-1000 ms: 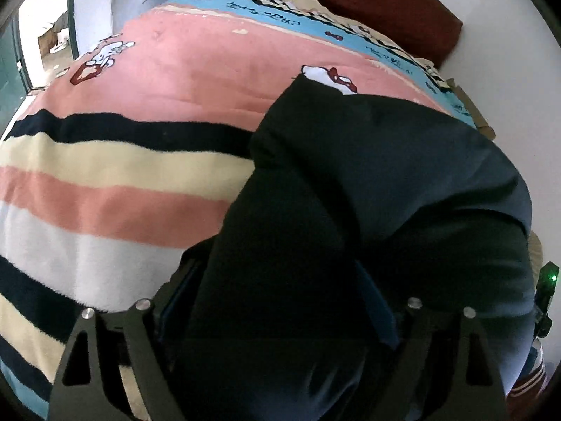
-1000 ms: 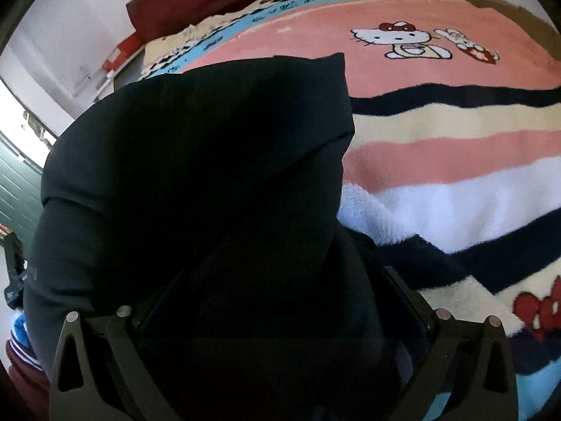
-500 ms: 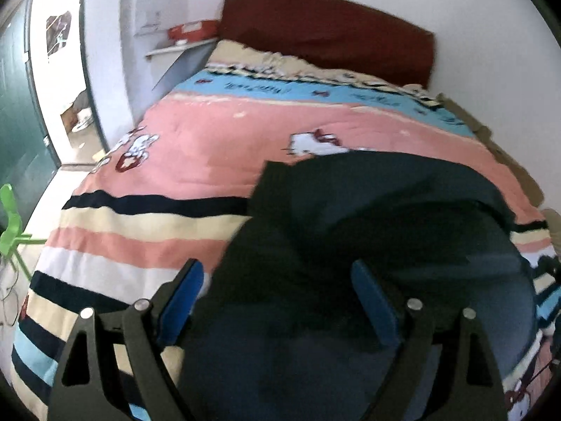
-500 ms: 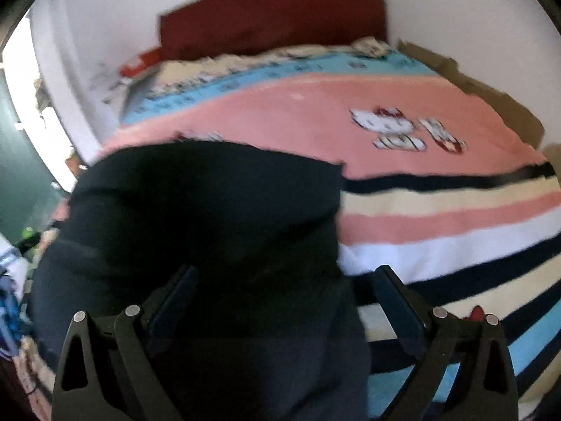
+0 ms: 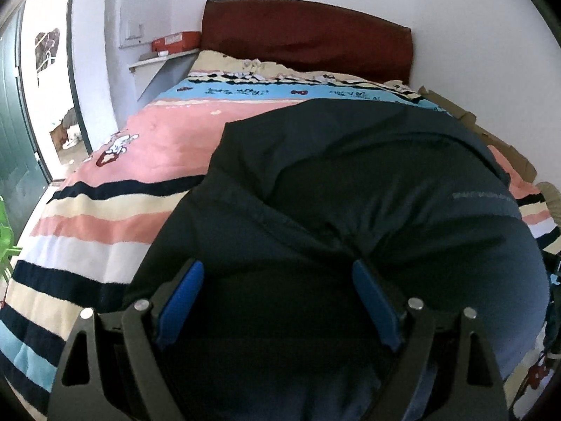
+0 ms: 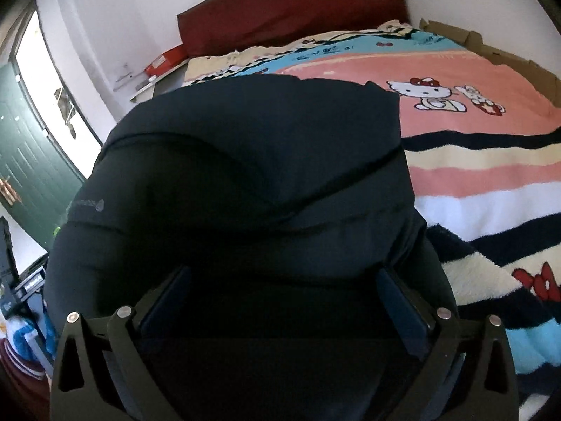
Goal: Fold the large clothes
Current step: 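Press and smooth the folded navy jacket with both grippers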
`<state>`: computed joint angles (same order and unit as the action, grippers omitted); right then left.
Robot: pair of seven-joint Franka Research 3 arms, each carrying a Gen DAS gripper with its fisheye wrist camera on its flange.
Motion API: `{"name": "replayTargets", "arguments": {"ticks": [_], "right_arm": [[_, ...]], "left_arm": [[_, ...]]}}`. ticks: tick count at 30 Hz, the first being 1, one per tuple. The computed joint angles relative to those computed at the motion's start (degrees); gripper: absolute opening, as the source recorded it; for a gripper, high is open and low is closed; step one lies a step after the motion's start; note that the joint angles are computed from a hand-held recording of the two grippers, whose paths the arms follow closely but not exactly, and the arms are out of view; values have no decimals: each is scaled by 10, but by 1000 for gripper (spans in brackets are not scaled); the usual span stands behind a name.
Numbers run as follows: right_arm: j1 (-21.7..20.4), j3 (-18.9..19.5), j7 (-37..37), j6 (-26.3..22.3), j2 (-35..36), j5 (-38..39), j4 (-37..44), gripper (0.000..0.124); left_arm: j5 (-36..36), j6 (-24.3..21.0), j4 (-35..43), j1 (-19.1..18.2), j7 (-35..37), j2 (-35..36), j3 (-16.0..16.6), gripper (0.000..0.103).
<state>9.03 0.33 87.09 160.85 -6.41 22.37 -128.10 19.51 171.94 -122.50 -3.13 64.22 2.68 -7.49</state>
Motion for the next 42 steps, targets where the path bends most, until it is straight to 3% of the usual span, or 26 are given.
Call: {"name": "replayTargets", "arguments": {"ticks": [3,12,24,25,29,37,42], "right_arm": [[2,-3,-14,7,-2,13,-6,101],[-2,-9,-33,12,-14,32,-27,101],[-20,-12,12,-20,-52,-2,-63,101],[-35,-4,42,-33,-58,-32,-67,102],[-36,-22,43,-45,-83,7,-98,102],[-85,11,115,-56,-149,-99,-142,102],[-90,10,130,-66,-177,-119,-157,102]], "left_arm": [[36,10,-4,-2,-30,0,6,87],[38,9,-10,1,-25,-2,4,87],[31,-27,-11,1,-23,-12,2,87],[32,-28,-12,1,-25,-13,2,88],[42,-36,-16,2,-33,-19,2,87],[160,-54,-46,14,-125,-65,-5,87],[219,-59,-80,27,-168,-109,-19,87]]}}
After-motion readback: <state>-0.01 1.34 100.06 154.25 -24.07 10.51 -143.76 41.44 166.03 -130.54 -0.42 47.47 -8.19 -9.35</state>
